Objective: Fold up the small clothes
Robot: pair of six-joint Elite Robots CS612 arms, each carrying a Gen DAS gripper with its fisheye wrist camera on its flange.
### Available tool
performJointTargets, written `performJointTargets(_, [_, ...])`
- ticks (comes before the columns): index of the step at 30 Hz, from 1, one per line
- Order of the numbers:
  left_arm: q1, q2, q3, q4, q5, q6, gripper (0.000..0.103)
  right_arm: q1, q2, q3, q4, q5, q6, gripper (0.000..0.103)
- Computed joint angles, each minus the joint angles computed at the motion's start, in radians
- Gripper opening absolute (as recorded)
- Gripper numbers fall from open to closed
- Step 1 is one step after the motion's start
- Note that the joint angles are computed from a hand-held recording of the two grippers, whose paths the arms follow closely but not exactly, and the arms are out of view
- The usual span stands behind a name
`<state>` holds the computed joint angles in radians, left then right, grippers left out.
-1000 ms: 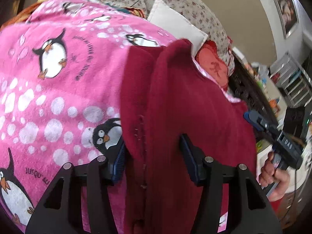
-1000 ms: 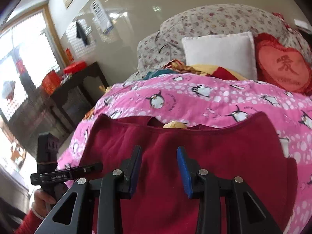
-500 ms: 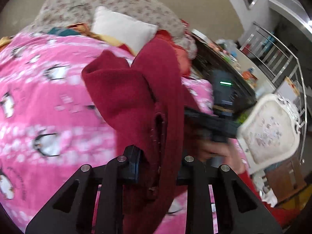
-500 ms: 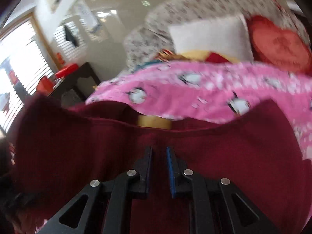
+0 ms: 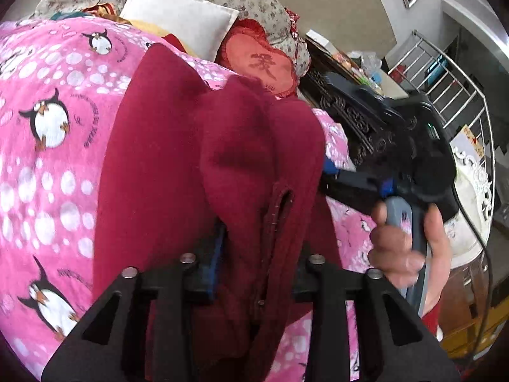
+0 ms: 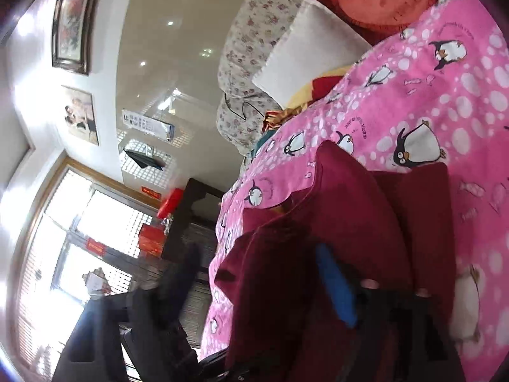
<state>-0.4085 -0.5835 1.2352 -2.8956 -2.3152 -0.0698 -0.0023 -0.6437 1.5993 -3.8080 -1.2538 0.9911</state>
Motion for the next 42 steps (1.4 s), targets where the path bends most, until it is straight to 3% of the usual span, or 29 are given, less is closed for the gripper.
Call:
performJointTargets(2, [-0.003,-0.014,0.021,-0.010,-0.007,0.002,0.052,0.008,-0.015,0.010,0.040,0.005,-0.056,0.079])
performJointTargets(5, [-0.004,-0.075,0.097,0.004,0.020,0.083,0.063,0.024,-0.028,0.002,0.131,-0.025,-0.134,0.080])
performJointTargets(7, [0.002,-0.108,0.153,-0.042,0.048,0.117,0.063,0.034,-0.036,-0.004,0.188,-0.041,-0.191,0.080])
performJointTargets(10, [0.009,-0.138,0.239,-0.191,0.175,0.115,0.064,0.037,-0.041,0.006,0.185,-0.033,-0.213,0.081])
performJointTargets(12, [0.007,-0.137,0.260,-0.232,0.231,0.115,0.065,0.037,-0.044,0.019,0.176,-0.024,-0.216,0.083])
performJointTargets(14, [0.006,-0.128,0.262,-0.202,0.235,0.137,0.065,0.034,-0.042,0.027,0.143,-0.002,-0.214,0.090])
performJointTargets(18, [-0.010,-0.116,0.264,-0.151,0.205,0.192,0.065,0.038,-0.038,0.033,0.101,0.025,-0.208,0.091])
performJointTargets(20, [-0.022,-0.119,0.283,-0.184,0.242,0.222,0.065,0.045,-0.044,0.034,0.122,0.013,-0.261,0.092])
performJointTargets(21, [-0.025,-0.118,0.281,-0.185,0.249,0.227,0.065,0.051,-0.053,0.030,0.185,-0.009,-0.315,0.091])
performJointTargets(22, [-0.027,-0.116,0.281,-0.187,0.253,0.228,0.065,0.055,-0.058,0.021,0.240,-0.030,-0.345,0.078])
performJointTargets(23, [-0.027,-0.115,0.281,-0.188,0.251,0.222,0.065,0.057,-0.057,0.011,0.273,-0.047,-0.370,0.043])
performJointTargets(24, [-0.027,-0.112,0.279,-0.191,0.245,0.209,0.065,0.063,-0.057,-0.005,0.318,-0.081,-0.418,0.026])
performJointTargets(26, [-0.023,-0.106,0.269,-0.203,0.220,0.166,0.065,0.074,-0.062,-0.033,0.384,-0.150,-0.507,0.018])
performJointTargets(30, [-0.023,-0.101,0.230,-0.205,0.144,0.114,0.065,0.098,-0.078,-0.066,0.404,-0.303,-0.704,0.016])
performJointTargets(34, [-0.038,-0.077,0.175,-0.170,0.088,0.110,0.065,0.087,-0.084,-0.069,0.415,-0.383,-0.747,0.016])
performJointTargets(36, [-0.048,-0.064,0.158,-0.150,0.087,0.116,0.065,0.074,-0.064,-0.092,0.491,-0.421,-0.713,0.016])
performJointTargets(38, [-0.054,-0.059,0.149,-0.113,0.102,0.124,0.065,0.055,-0.044,-0.101,0.532,-0.389,-0.651,0.019])
performJointTargets(42, [-0.044,-0.096,0.186,-0.087,0.116,0.198,0.065,0.047,-0.067,-0.040,0.461,-0.384,-0.594,0.038])
